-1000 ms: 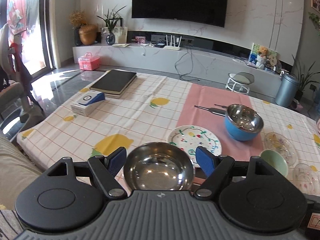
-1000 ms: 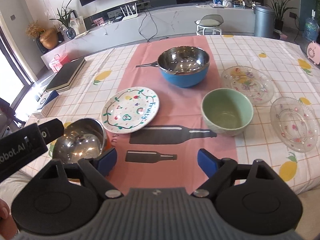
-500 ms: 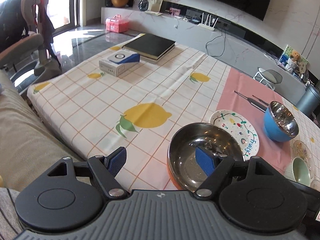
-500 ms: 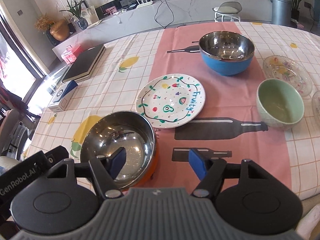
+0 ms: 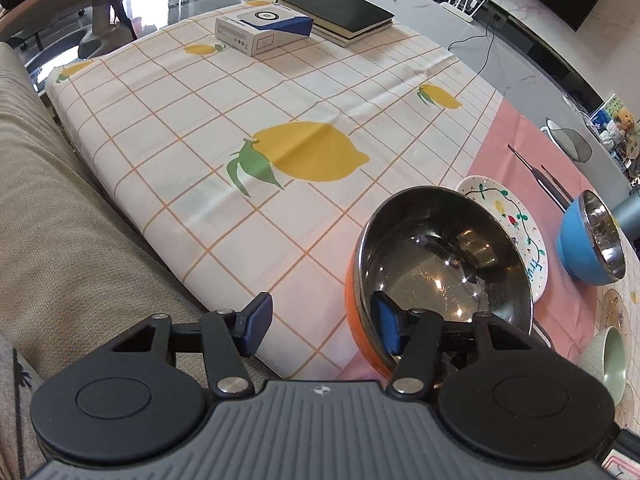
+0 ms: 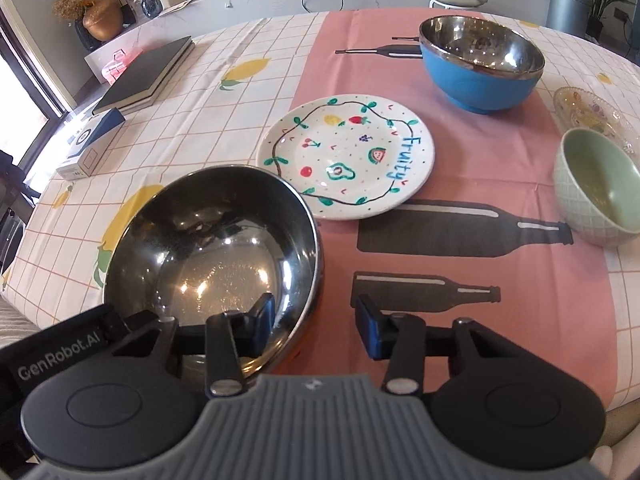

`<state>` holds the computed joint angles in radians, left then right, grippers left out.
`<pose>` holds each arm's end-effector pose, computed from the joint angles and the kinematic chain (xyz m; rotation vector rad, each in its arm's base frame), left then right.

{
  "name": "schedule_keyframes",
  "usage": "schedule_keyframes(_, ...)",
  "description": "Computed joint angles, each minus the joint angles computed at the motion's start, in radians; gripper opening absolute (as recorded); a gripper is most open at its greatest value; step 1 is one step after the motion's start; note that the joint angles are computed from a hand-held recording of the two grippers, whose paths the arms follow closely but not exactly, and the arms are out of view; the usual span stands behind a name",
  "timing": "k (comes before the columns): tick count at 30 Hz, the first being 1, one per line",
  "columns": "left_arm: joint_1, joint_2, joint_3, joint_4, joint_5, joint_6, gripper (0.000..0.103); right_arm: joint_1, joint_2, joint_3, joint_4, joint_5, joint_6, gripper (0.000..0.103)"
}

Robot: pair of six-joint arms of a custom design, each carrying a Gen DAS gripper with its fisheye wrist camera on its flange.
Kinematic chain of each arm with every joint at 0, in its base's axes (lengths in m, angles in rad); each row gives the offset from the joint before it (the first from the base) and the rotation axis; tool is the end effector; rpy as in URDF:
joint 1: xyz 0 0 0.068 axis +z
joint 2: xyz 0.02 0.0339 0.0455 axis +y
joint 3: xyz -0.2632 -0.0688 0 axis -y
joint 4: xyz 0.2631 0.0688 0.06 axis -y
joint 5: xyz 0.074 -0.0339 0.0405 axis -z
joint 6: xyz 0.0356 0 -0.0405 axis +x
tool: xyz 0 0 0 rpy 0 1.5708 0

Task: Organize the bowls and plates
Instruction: 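Reach the left gripper to the orange-exterior steel bowl and grasp its rim, then lift the orange steel bowl with the left gripper, set it down, open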

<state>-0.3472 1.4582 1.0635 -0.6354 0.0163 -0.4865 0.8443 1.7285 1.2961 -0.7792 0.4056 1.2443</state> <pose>0.2939 -0.1070 0.2353 -0.1775 2.6300 -0.3154 0.2515 0.2619 0.2178 0.6144 2.5401 0.1401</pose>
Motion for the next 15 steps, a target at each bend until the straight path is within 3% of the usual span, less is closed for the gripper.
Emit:
schedule_keyframes(6, -0.014, -0.006, -0.014, 0.035, 0.03, 0.001, 0.035, 0.0, -0.022, -0.038, 0.046, -0.002, -0.008, 0.032)
schedule_keyframes(8, -0.004, -0.005, -0.012, 0.036, 0.076, -0.017, 0.021, -0.006, -0.036, -0.063, 0.08, -0.019, -0.011, 0.031)
schedule_keyframes(11, -0.008, -0.008, -0.014, 0.034, 0.076, -0.023, 0.02, -0.015, -0.065, -0.108, 0.146, -0.044, -0.009, 0.018)
schedule_keyframes(15, -0.022, -0.013, -0.016, 0.036, 0.055, -0.015, 0.018, -0.014, -0.076, -0.119, 0.156, -0.047, 0.009, 0.017)
